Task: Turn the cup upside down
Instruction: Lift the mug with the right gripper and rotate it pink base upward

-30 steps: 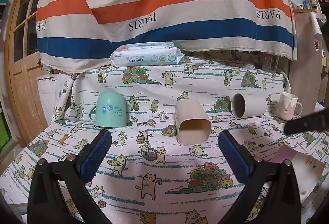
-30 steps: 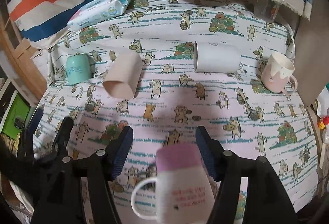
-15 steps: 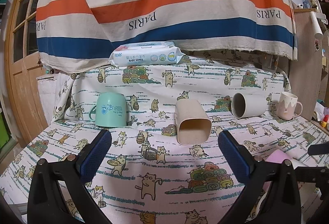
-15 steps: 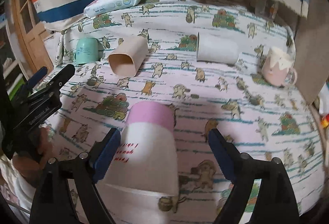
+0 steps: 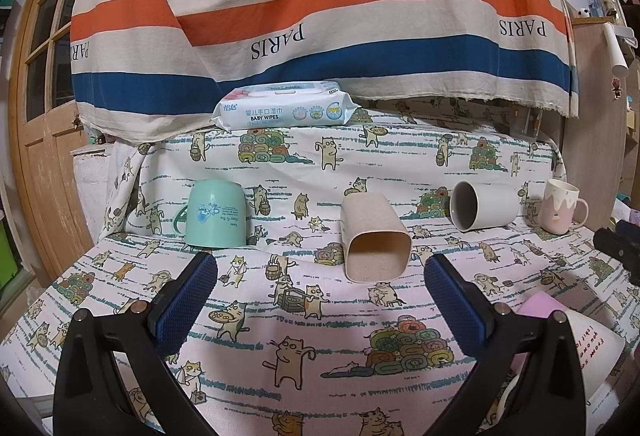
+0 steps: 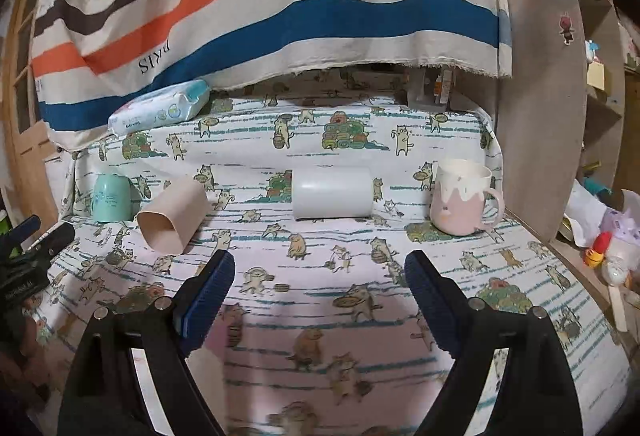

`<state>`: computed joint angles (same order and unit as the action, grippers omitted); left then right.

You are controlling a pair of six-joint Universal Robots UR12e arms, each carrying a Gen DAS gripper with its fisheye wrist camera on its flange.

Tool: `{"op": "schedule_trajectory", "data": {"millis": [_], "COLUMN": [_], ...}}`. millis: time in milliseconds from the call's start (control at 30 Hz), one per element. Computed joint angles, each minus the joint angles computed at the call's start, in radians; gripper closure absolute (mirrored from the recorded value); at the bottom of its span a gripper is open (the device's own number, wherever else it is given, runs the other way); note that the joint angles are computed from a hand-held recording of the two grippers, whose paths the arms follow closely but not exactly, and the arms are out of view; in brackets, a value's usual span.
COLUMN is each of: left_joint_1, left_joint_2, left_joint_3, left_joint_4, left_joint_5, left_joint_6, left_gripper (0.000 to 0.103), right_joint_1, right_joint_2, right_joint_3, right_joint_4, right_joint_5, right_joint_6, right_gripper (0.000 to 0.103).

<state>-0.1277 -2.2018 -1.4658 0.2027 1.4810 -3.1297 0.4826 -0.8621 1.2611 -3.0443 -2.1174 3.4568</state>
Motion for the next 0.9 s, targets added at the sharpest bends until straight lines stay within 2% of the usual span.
{"op": "schedule_trajectory", "data": {"millis": [33,100,233,300,367,467,600,667,733,800,900], "left_joint_1": [0.001,0.003,0.001,-0.007,-0.015,-0.025,-0.035,-0.039,-0.048,-0.049,-0.054], "left_joint_2": [0.001,0.003,0.014,0.027,0.039,0.06,0.074,0.065,0.055,0.044,0.035], "left_joint_3": [-0.001,-0.005,-0.026,-0.032,-0.023,-0.007,0.052,0.088,0.122,0.146,0.171], "left_joint_4": [0.0,0.003,0.028,0.001,-0.07,-0.19,-0.445,-0.551,-0.642,-0.706,-0.774], "left_joint_5": [-0.005,-0.017,-0.026,-0.026,-0.037,-0.06,-0.115,-0.146,-0.137,-0.185,-0.227], "left_joint_6": [-0.001,-0.006,-0.021,-0.026,-0.02,-0.045,-0.122,-0.168,-0.204,-0.219,-0.222], "left_gripper": [0.0,0.0,0.0,0.0,0.0,0.0,0.0,0.0,0.0,0.001,0.001], "right_joint_1": [-0.007,-0.009,-0.021,-0.02,-0.018,-0.018,-0.013,-0.006,-0.002,0.002,0.001], "right_joint_2": [-0.005,-0.008,-0.023,-0.023,-0.017,-0.014,-0.012,-0.008,-0.004,-0.001,-0.002], "right_joint_3": [0.018,0.028,0.063,0.075,0.077,0.085,0.09,0.088,0.083,0.071,0.065], "right_joint_4": [-0.03,-0.036,-0.074,-0.12,-0.167,-0.231,-0.28,-0.306,-0.308,-0.272,-0.231], "right_joint_5": [0.026,0.013,0.043,0.02,-0.009,-0.012,-0.027,-0.056,-0.081,-0.123,-0.137], "right_joint_6": [-0.025,-0.031,-0.006,-0.011,-0.029,-0.047,-0.067,-0.081,-0.085,-0.071,-0.05], "right_gripper": [0.015,0.015,0.015,0.015,0.015,0.014,0.0,0.0,0.0,0.0,0.0]}}
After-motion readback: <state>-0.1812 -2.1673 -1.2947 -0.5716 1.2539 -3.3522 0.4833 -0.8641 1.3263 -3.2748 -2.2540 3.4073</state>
